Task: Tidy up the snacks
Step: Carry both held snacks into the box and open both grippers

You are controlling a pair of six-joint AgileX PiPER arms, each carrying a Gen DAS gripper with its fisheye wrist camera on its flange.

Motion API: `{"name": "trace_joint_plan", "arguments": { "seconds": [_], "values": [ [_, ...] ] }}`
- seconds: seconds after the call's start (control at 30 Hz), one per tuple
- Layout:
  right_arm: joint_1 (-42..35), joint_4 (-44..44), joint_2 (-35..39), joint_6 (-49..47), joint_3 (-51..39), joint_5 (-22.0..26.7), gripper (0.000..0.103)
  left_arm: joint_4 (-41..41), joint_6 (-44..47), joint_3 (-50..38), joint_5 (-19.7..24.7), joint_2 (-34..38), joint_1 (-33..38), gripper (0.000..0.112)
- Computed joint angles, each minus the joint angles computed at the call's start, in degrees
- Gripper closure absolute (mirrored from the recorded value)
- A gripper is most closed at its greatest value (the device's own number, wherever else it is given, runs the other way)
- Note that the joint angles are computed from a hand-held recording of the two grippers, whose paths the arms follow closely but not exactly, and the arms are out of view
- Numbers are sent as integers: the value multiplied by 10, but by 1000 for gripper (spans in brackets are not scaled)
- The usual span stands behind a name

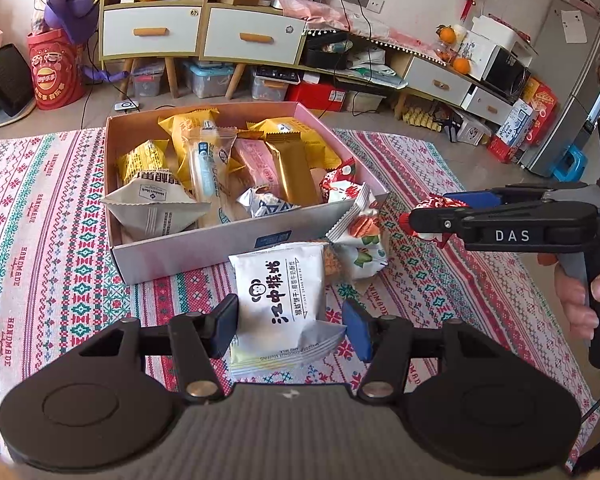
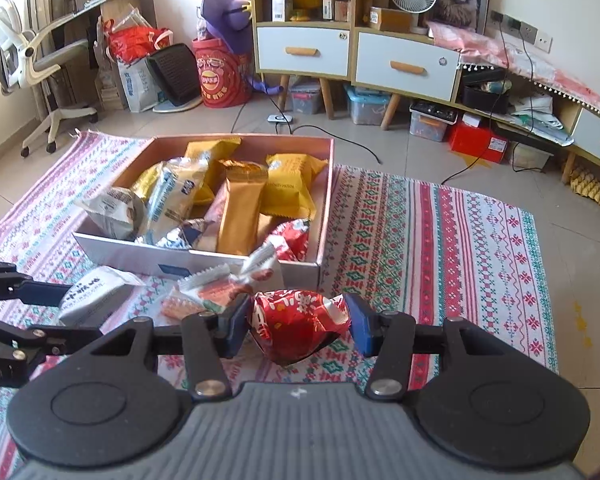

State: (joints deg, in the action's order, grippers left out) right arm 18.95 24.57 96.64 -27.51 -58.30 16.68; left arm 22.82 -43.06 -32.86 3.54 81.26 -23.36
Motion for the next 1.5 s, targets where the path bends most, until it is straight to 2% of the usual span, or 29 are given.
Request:
{"name": "trace_joint_plan", "arguments": {
  "seconds": [0.07, 0.13, 0.27, 0.43, 0.5, 0.6, 0.67, 0.87, 1.1, 1.23, 1.37, 1.43, 1.47, 1.5],
  "values": [
    [0, 30, 0, -16, -5, 7, 55, 48, -49, -2, 3, -5, -2, 50],
    [-1, 59, 8, -31, -17, 21, 55, 35, -34, -6, 6, -9, 0, 50],
    [10, 39, 21, 0, -39, 28, 55, 53, -33, -23, 19, -9, 16, 50],
    [21, 16, 33, 26, -65, 21, 55, -47, 80, -56, 26, -1, 62, 50],
    [25, 12, 40, 32, -77, 19, 55, -13, 53, -70, 30, 7, 76, 50],
    [24, 35, 55, 16, -100, 29, 55, -22, 72, -97, 37, 27, 99, 50],
    [27, 42, 65, 13, -114, 32, 55, 40, 17, -120, 48, 45, 109, 50],
    [38, 63, 100, 11, -152, 42, 55, 94, -13, -202, 77, 121, 136, 50],
    [54, 25, 137, 73, -198, 55, 55, 8, 75, -281, 101, 194, 157, 50],
    [58, 16, 146, 94, -210, 60, 54, 17, 63, -318, 132, 225, 157, 50],
    [63, -1, 149, 112, -215, 60, 53, 25, 52, -326, 141, 231, 158, 50],
    [64, -3, 151, 114, -218, 61, 50, 20, 63, -328, 140, 231, 159, 49],
    [64, -4, 151, 116, -219, 60, 44, -3, 91, -336, 142, 236, 161, 48],
    [64, -7, 148, 120, -217, 57, 44, -9, 99, -336, 143, 235, 161, 48]
  ]
}}
